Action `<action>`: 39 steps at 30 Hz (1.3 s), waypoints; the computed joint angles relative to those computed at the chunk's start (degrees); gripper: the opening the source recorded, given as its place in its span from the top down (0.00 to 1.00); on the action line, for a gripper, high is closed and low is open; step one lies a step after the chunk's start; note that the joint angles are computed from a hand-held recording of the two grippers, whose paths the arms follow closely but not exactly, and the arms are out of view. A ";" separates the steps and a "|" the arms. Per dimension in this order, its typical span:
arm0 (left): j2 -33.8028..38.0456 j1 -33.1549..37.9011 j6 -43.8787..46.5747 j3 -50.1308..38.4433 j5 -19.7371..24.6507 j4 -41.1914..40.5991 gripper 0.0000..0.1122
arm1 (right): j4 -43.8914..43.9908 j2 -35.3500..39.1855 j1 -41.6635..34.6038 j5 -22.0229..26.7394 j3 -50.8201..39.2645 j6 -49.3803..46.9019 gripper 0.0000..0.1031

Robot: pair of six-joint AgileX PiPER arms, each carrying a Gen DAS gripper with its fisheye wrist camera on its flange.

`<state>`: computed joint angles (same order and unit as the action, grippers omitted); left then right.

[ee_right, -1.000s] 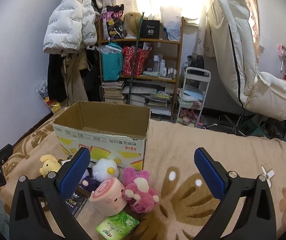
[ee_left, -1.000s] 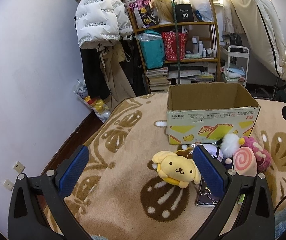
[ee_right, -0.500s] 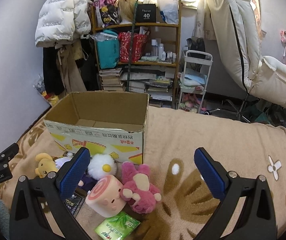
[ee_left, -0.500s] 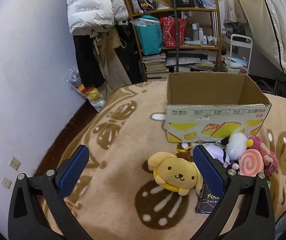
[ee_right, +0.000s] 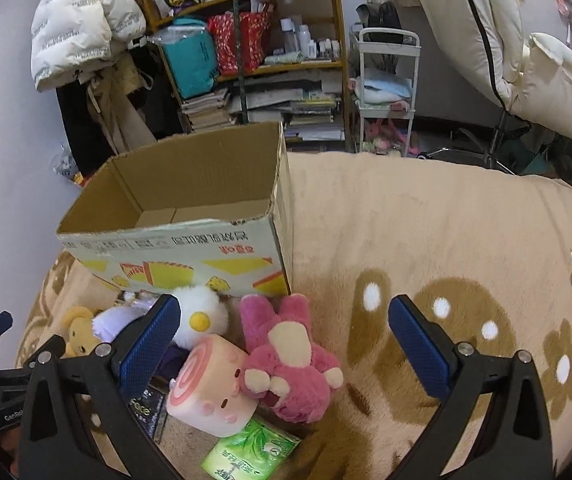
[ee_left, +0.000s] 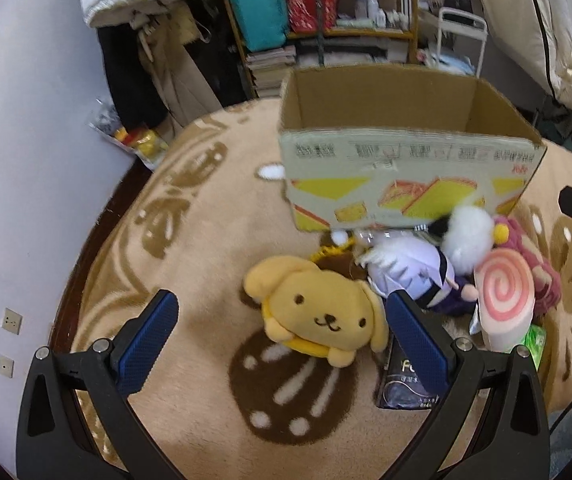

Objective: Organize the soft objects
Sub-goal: 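Lower the left tool onto the yellow dog plush while the right tool lowers onto the pink bear plush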

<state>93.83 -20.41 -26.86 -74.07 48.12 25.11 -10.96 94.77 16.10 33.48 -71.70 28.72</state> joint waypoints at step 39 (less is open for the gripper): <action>13.34 2.07 5.94 -6.08 3.45 -7.25 0.11 | 22.50 12.65 -7.44 7.27 -5.83 -14.55 0.09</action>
<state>107.16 -18.34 -20.92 -80.15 51.57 17.86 11.53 107.42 8.66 40.75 -77.53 14.17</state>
